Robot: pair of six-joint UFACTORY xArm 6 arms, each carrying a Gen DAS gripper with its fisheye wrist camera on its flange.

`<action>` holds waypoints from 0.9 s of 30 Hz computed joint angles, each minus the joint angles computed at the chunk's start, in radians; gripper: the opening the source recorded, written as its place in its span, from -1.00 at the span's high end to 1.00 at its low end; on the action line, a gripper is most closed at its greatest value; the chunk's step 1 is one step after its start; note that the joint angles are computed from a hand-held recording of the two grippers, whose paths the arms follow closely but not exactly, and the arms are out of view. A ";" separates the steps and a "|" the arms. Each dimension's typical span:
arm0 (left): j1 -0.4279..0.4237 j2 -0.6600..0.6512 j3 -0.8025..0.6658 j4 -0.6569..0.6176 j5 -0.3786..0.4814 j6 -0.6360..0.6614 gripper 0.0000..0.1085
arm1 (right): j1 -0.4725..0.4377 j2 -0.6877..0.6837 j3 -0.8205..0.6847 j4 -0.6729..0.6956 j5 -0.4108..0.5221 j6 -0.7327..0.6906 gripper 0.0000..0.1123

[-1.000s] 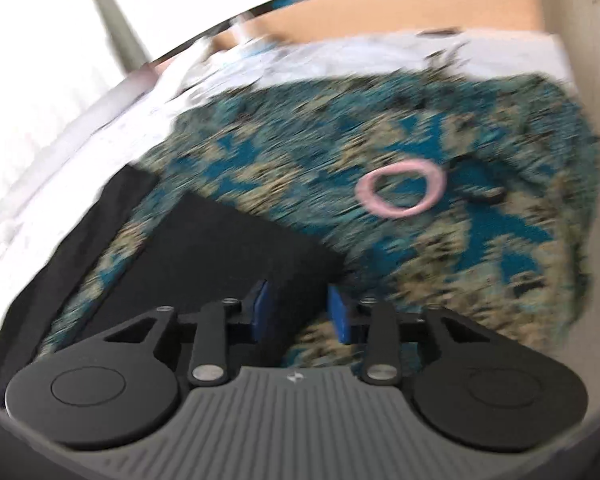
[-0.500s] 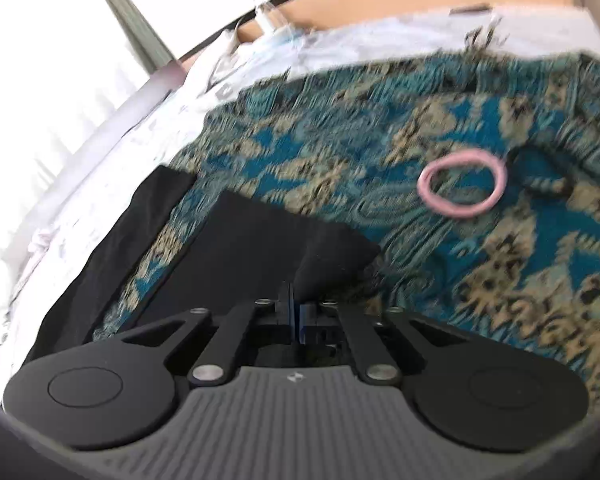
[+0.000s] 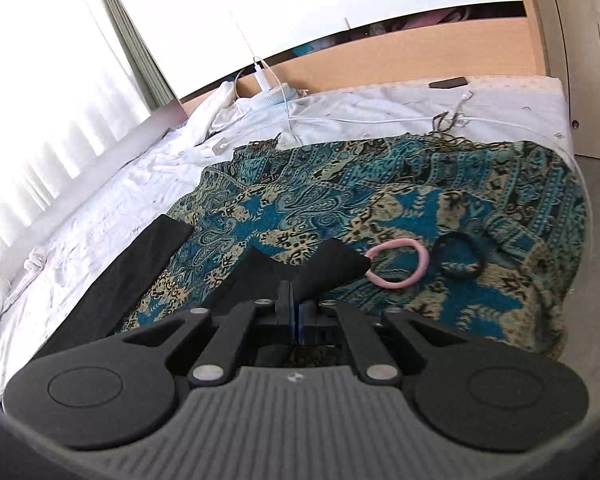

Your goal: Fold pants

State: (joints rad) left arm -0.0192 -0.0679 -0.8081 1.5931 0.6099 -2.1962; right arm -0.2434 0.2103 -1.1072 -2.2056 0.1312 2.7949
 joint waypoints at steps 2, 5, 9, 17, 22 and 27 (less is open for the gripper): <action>-0.007 -0.056 0.050 -0.003 -0.002 0.001 0.80 | -0.004 -0.031 0.031 -0.026 0.005 0.010 0.94; -0.022 -0.132 0.127 -0.008 0.011 0.008 0.80 | -0.015 -0.080 0.080 -0.080 0.010 0.041 0.93; -0.026 -0.199 0.212 -0.033 0.007 -0.003 0.80 | -0.038 -0.113 0.118 -0.164 -0.004 0.108 0.93; -0.048 -0.141 0.257 -0.048 0.025 -0.031 0.79 | -0.057 -0.066 0.128 -0.195 -0.026 0.122 0.93; -0.053 -0.069 0.225 -0.069 0.030 -0.008 0.76 | -0.068 -0.025 0.120 -0.106 -0.033 0.007 0.92; -0.072 -0.035 0.193 -0.151 0.060 0.098 0.45 | -0.071 -0.010 0.138 0.155 -0.015 -0.292 0.44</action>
